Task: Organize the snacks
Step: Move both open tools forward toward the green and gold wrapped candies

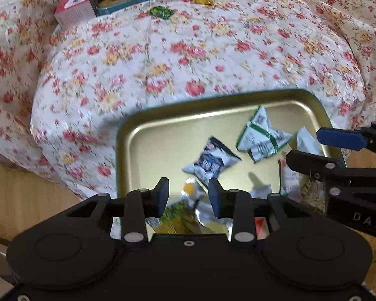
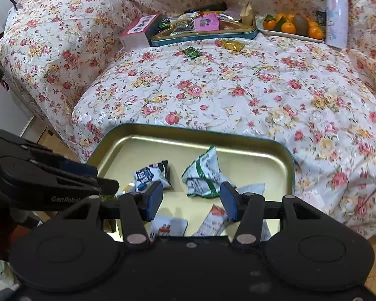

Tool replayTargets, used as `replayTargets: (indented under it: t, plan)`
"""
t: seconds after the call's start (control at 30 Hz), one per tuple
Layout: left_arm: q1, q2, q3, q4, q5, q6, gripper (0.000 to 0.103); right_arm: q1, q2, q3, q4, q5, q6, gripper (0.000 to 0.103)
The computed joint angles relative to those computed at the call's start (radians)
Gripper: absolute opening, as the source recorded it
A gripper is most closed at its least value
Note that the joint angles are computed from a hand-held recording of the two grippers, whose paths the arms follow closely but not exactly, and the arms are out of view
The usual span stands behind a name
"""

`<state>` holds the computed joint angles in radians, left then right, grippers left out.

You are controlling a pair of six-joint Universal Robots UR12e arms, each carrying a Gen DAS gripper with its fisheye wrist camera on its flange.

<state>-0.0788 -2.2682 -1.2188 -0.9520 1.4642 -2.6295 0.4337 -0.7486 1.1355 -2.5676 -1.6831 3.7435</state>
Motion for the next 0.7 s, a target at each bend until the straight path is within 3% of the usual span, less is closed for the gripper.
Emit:
replayTargets:
  t: [0.2,0.43,0.7]
  plan:
    - [-0.009,-0.056,0.112,-0.098,0.007,-0.031,0.044,-0.025,0.031,-0.093,0.095,0.025,-0.041,0.054]
    - [-0.018,-0.141,0.254,-0.151,0.008,-0.124,0.044,-0.044,0.105,-0.235,0.201,-0.012,-0.131,0.054]
    - [-0.025,-0.253,0.407,-0.113,0.040,-0.213,0.044,-0.073,0.182,-0.338,0.222,-0.011,-0.129,0.054]
